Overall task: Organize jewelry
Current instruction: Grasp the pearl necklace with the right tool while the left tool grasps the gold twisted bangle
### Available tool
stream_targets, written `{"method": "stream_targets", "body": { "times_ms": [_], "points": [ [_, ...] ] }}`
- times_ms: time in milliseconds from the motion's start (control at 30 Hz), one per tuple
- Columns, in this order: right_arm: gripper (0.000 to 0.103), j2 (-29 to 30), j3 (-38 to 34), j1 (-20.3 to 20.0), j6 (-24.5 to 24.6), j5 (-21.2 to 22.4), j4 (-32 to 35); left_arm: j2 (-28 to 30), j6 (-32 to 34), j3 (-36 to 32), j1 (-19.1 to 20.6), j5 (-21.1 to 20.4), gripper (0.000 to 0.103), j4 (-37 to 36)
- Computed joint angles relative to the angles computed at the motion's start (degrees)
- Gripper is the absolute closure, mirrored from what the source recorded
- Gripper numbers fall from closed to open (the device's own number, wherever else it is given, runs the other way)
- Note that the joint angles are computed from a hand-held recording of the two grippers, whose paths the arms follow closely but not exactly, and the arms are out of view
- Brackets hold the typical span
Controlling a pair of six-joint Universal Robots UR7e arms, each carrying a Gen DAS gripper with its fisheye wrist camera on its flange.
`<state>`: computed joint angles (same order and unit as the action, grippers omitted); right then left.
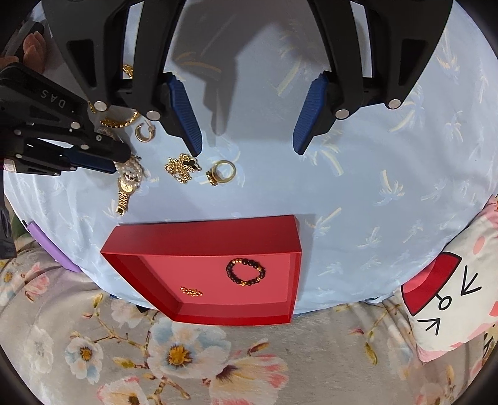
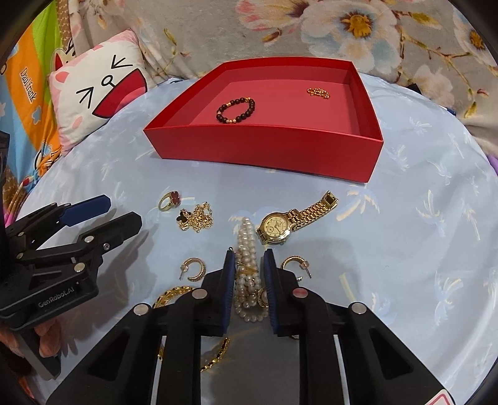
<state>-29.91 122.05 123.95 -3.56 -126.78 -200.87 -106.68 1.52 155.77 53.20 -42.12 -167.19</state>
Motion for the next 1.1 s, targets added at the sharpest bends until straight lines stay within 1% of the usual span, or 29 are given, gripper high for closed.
{"method": "stream_targets", "body": {
  "times_ms": [200, 333, 467, 533, 600, 700, 800, 867, 1033, 1100],
  "points": [
    [0.090, -0.99, 1.92, 0.49, 0.16, 0.46, -3.82, -3.28, -1.99, 0.84, -1.37, -1.50, 0.044, 4.61],
    [0.090, -3.51, 4.94, 1.47, 0.49, -0.56, -7.99, -7.89, -4.65, 1.79, -3.84, -3.69, 0.044, 11.48],
    [0.090, -5.64, 8.18, 2.04, 1.41, -2.06, -11.40, -13.00, -7.71, 2.82, -7.24, -6.62, 0.044, 18.66],
    [0.090, -6.44, 9.66, 1.66, 2.69, -1.89, -12.24, -15.02, -9.06, 3.40, -9.31, -7.99, 0.039, 21.99],
    [0.090, -6.91, 10.68, 1.27, 3.85, -1.64, -12.65, -15.82, -10.28, 4.21, -11.26, -8.41, 0.032, 23.48],
    [0.090, -7.17, 11.70, 0.89, 4.69, -1.30, -13.30, -14.14, -11.07, 5.09, -13.60, -7.64, 0.030, 23.35],
    [0.090, -7.27, 11.88, 0.83, 4.64, -0.85, -13.53, -9.15, -11.25, 4.69, -12.68, -7.97, 0.030, 19.98],
    [0.090, -7.20, 11.99, 0.87, 4.39, -0.57, -13.98, -6.82, -11.13, 4.31, -11.89, -8.13, 0.030, 18.46],
    [0.090, -7.11, 12.35, 0.83, 4.49, -0.45, -14.48, -3.57, -11.26, 3.79, -11.36, -7.66, 0.030, 17.15],
    [0.090, -7.20, 12.37, 0.72, 4.69, -0.30, -14.17, -3.70, -11.59, 3.87, -11.53, -7.27, 0.033, 17.43]
  ]
}}
